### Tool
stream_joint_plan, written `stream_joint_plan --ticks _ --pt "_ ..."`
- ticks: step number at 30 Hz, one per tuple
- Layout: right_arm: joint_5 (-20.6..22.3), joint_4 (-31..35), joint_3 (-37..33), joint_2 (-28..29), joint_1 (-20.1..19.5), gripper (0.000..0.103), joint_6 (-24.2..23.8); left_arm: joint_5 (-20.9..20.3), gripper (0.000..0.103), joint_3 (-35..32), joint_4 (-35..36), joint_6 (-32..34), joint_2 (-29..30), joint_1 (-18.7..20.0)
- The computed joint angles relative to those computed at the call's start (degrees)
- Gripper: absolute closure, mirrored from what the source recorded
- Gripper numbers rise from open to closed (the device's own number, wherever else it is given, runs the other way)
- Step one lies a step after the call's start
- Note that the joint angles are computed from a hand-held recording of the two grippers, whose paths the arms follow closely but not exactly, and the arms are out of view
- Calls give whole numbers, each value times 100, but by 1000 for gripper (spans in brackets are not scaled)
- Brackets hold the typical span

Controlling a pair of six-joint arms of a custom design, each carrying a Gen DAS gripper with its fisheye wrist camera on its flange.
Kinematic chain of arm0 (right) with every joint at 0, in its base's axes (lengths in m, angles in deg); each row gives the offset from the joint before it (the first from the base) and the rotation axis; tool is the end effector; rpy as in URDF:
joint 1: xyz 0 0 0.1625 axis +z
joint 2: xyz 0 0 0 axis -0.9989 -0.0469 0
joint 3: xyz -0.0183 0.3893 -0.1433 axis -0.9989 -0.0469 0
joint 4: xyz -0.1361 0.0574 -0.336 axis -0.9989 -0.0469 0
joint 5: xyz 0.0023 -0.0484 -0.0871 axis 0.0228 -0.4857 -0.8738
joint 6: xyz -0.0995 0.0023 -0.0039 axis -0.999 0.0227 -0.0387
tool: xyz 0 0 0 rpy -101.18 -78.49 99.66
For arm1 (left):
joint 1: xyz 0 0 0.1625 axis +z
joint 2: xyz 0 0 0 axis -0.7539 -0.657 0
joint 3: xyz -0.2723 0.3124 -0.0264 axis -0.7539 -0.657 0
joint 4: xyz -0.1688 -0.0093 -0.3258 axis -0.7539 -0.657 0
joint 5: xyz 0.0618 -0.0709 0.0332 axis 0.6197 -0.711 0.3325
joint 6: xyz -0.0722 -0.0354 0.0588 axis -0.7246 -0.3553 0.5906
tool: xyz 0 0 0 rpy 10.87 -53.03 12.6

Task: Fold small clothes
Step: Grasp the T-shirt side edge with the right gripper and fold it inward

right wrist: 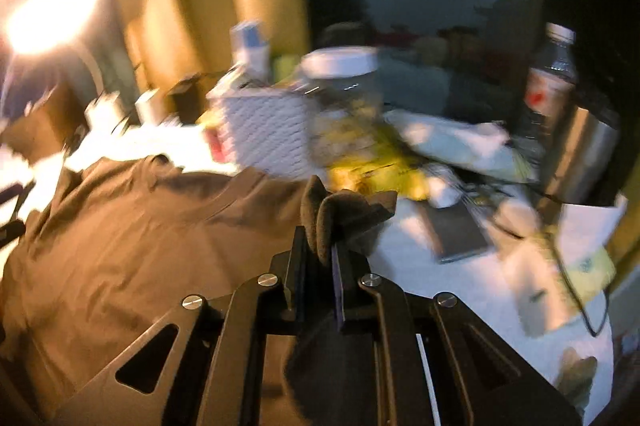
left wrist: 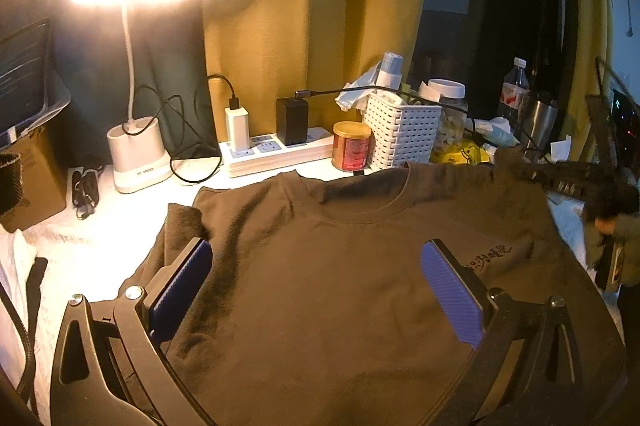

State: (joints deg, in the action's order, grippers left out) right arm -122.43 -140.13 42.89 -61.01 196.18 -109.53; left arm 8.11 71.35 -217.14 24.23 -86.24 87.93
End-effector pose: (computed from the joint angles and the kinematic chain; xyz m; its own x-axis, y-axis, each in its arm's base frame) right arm 0.2801 -0.5513 0.1291 -0.5901 -0.4494 0.6707 -0.7637 0.5801 -0.2833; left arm -0.1333 -0.3899 0.2971 -0.7675 0.0280 -0.6405 0.5510 0.5397 -0.6365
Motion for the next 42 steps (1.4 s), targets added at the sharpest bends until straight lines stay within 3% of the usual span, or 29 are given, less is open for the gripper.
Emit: stream_joint_plan --ticks 4,7,15,19,23,28,33,34,35,36,42 --pt "14 811 -129 186 29 88 55 75 1 79 111 -140 -167 -71" --pt "163 1202 -58 131 5 60 179 126 1 132 230 -285 -279 -141" --pt "47 558 546 -463 -99 58 267 245 1 233 572 -527 -411 -370" --pt "-10 696 556 -575 -294 57 418 316 1 254 829 -652 -478 -472" --pt "63 1152 436 -582 -426 45 685 442 1 252 1124 -845 -536 -539" --pt "87 1387 596 -799 -575 45 1071 576 1 251 1431 -1081 -632 -564" --pt "370 1582 840 -1078 -715 45 1303 422 1 198 1369 -1042 -553 -475" --pt "439 1566 881 -1101 -717 52 1272 405 1 201 1346 -1013 -535 -490" --pt "471 1592 905 -1123 -710 81 1239 398 1 198 1345 -994 -518 -510" --pt "442 1567 915 -1119 -685 94 1221 390 1 208 1352 -972 -519 -543" --pt "471 942 1188 -1234 -443 97 781 431 1 313 1560 -1150 -739 -719"
